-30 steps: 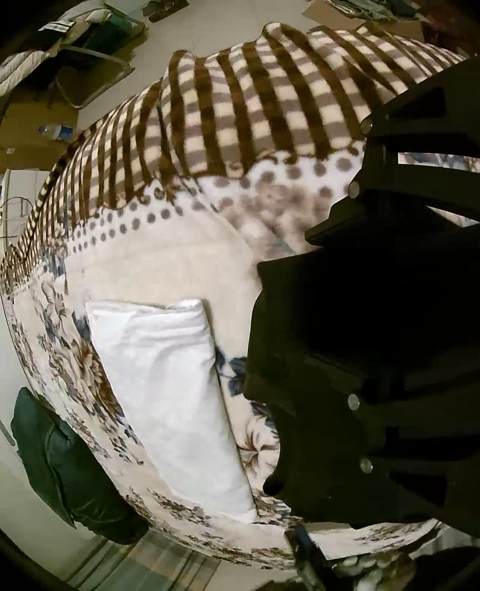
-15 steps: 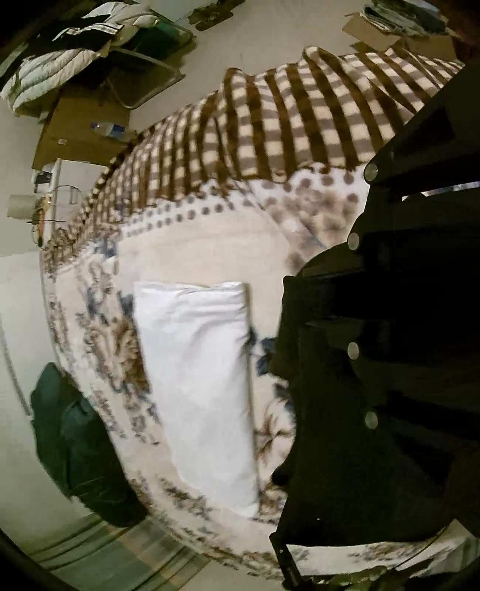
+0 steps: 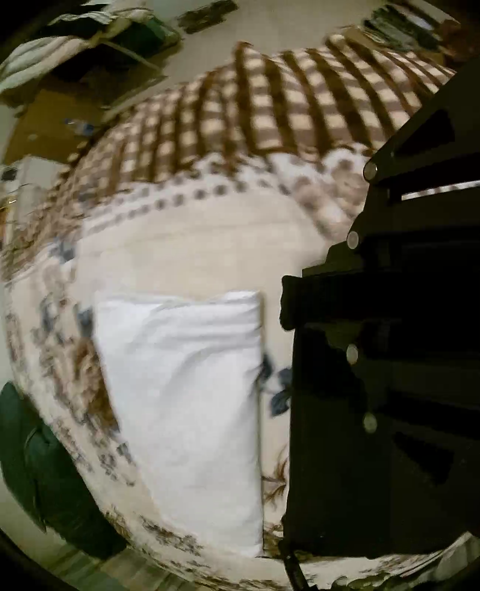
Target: Fold small clothes
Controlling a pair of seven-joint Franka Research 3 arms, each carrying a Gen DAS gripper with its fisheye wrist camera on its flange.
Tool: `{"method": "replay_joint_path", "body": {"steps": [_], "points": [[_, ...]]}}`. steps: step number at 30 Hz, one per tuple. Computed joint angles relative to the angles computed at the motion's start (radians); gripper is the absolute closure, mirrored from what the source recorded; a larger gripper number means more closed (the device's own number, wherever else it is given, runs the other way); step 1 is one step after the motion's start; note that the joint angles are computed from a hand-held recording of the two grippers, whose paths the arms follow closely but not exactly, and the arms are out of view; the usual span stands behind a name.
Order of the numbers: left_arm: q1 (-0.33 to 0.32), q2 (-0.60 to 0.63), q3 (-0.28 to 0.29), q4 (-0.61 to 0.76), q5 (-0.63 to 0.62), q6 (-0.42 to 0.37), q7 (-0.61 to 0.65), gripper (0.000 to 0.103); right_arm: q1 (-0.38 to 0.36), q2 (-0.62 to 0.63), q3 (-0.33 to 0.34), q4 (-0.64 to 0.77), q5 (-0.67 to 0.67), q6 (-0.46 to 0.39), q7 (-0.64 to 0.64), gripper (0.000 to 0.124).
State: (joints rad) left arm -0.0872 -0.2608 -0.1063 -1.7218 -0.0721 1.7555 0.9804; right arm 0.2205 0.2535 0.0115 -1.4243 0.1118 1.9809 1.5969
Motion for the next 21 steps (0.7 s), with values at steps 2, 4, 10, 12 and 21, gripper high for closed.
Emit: {"method": "replay_joint_path", "body": {"steps": [2, 4, 10, 12, 21], "points": [[0.004, -0.036, 0.001, 0.006, -0.004, -0.015, -0.033, 0.063, -0.032, -0.062, -0.004, -0.050, 0.084, 0.000, 0.008, 0.053], [0.007, -0.076, -0.002, 0.016, 0.003, -0.048, -0.075, 0.033, -0.056, -0.148, -0.012, -0.129, 0.137, 0.019, 0.006, 0.046], [-0.029, -0.329, -0.032, -0.105, -0.021, -0.109, -0.249, 0.031, -0.129, -0.492, -0.055, -0.462, 0.232, -0.037, 0.079, 0.033], [-0.050, -0.391, -0.045, -0.151, -0.042, -0.143, -0.333, 0.031, -0.155, -0.592, -0.067, -0.582, 0.261, -0.077, 0.136, 0.033], [-0.131, -0.713, -0.100, -0.523, -0.262, -0.011, -0.831, 0.032, -0.214, -0.839, -0.084, -1.007, 0.438, -0.015, 0.313, 0.033]]}}
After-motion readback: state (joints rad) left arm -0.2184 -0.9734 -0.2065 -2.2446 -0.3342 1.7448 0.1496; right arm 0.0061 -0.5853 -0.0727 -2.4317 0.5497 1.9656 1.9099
